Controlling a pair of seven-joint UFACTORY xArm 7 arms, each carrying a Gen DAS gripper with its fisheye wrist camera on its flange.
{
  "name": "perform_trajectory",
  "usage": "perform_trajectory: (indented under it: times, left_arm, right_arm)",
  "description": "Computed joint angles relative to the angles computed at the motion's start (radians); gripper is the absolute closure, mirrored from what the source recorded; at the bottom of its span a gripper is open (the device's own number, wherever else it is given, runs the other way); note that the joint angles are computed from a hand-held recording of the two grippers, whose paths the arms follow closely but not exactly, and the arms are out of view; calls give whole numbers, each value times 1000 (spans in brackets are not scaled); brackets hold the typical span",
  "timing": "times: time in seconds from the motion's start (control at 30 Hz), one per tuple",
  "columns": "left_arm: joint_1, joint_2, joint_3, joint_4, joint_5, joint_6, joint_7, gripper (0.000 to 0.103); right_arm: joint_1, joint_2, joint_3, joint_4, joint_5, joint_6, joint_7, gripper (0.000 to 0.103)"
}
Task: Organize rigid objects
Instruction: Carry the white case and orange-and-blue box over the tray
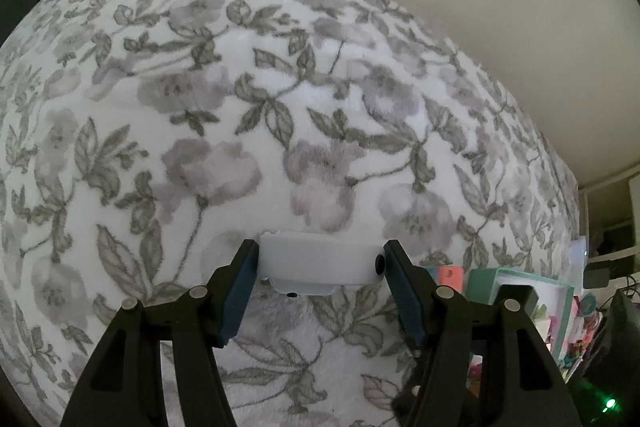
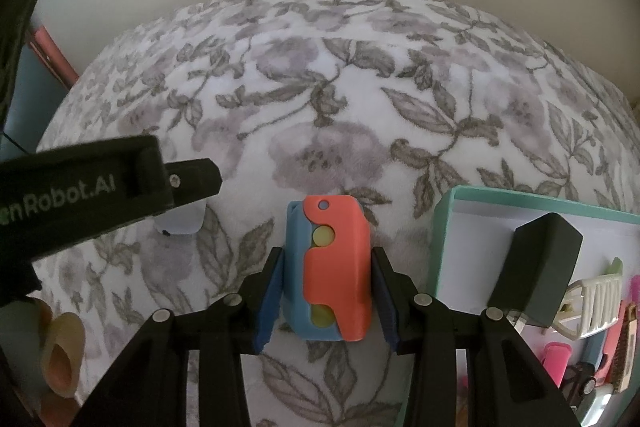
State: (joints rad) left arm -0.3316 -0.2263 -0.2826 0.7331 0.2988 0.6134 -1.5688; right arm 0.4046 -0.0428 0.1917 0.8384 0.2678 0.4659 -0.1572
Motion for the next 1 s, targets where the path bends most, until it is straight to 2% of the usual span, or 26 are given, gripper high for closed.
perform_trajectory:
  times: [0.2, 0.33, 0.53, 0.83, 1.0]
  left_arm:
    - [14, -68, -26, 23, 51, 66, -28, 38]
    - [23, -83, -50, 60, 85, 104, -41, 38]
    - [10, -44, -69, 144, 123, 150, -48, 38]
    - [-47, 25, -72, 244, 162, 188, -52, 38]
    - [-88, 79, -78, 318, 211, 208, -81, 38]
  right_arm:
    - [-2, -62, -21, 3, 88, -6, -54, 59]
    - [-14, -104, -40, 15, 96, 16, -37, 59]
    - [-49, -137, -56, 24, 36, 73, 27, 59]
    - [-107, -198, -103, 8, 31, 159, 25, 59]
    - [-155, -250, -115, -10, -34, 176, 50, 59]
